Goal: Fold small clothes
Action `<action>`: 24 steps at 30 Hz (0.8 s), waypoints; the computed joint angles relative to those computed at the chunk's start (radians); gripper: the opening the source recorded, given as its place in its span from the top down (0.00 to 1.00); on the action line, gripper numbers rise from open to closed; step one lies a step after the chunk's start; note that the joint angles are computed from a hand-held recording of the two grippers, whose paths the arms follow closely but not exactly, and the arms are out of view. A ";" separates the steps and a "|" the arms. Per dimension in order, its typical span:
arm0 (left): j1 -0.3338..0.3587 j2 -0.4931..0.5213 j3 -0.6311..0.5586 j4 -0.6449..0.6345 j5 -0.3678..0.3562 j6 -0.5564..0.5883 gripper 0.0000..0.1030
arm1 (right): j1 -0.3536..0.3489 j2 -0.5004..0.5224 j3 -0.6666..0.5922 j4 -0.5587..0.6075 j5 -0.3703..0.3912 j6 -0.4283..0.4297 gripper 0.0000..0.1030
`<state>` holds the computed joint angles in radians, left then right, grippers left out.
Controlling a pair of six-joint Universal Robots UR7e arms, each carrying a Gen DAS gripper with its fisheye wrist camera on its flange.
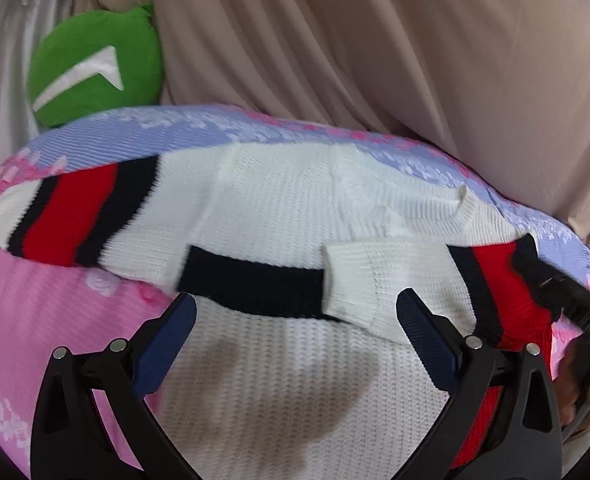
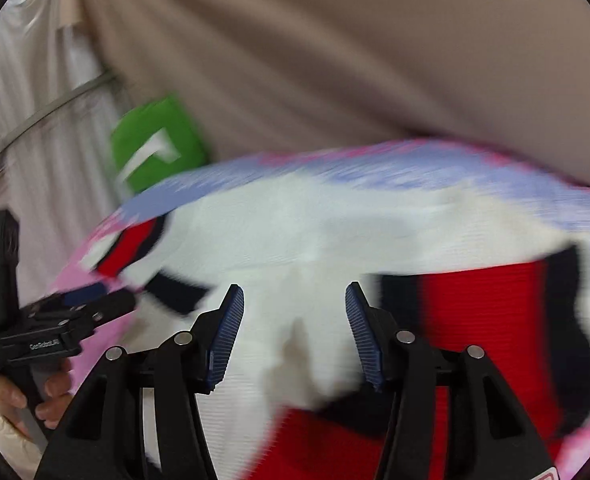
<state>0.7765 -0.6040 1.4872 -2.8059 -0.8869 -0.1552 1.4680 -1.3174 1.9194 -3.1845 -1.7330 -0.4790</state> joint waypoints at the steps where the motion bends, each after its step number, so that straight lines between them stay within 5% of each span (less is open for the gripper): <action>1: 0.009 0.020 -0.030 0.047 -0.027 -0.012 0.05 | -0.022 -0.031 0.016 -0.030 -0.023 0.023 0.46; 4: 0.040 0.072 -0.111 0.182 -0.102 -0.081 0.05 | -0.099 -0.101 0.055 -0.093 -0.073 0.100 0.40; 7: 0.035 0.106 -0.118 0.130 -0.065 -0.076 0.05 | -0.162 -0.126 0.057 -0.074 -0.085 0.167 0.39; 10: 0.040 0.117 -0.142 0.129 -0.118 -0.095 0.07 | -0.174 -0.078 0.009 -0.043 -0.119 0.172 0.38; 13: 0.040 0.144 -0.179 0.127 -0.136 -0.082 0.32 | -0.165 -0.015 -0.064 0.028 -0.168 0.187 0.37; 15: 0.041 0.158 -0.209 0.138 -0.158 -0.064 0.81 | -0.162 0.002 -0.089 0.075 -0.173 0.189 0.59; 16: 0.048 0.158 -0.221 0.143 -0.194 -0.059 0.88 | -0.152 0.007 -0.093 0.063 -0.175 0.170 0.84; 20: 0.035 0.140 -0.221 0.007 -0.206 0.001 0.89 | -0.167 -0.093 0.005 -0.094 0.084 0.183 0.91; 22: 0.023 0.132 -0.209 -0.072 -0.173 0.036 0.88 | -0.174 -0.105 0.018 -0.130 0.088 0.184 0.91; 24: 0.028 0.150 -0.228 -0.036 -0.134 0.047 0.88 | -0.170 -0.057 -0.044 -0.005 -0.031 0.165 0.91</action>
<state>0.8041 -0.4542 1.2594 -2.8420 -1.0212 -0.1079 1.2984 -1.3747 1.8758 -3.1893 -1.7639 -0.3142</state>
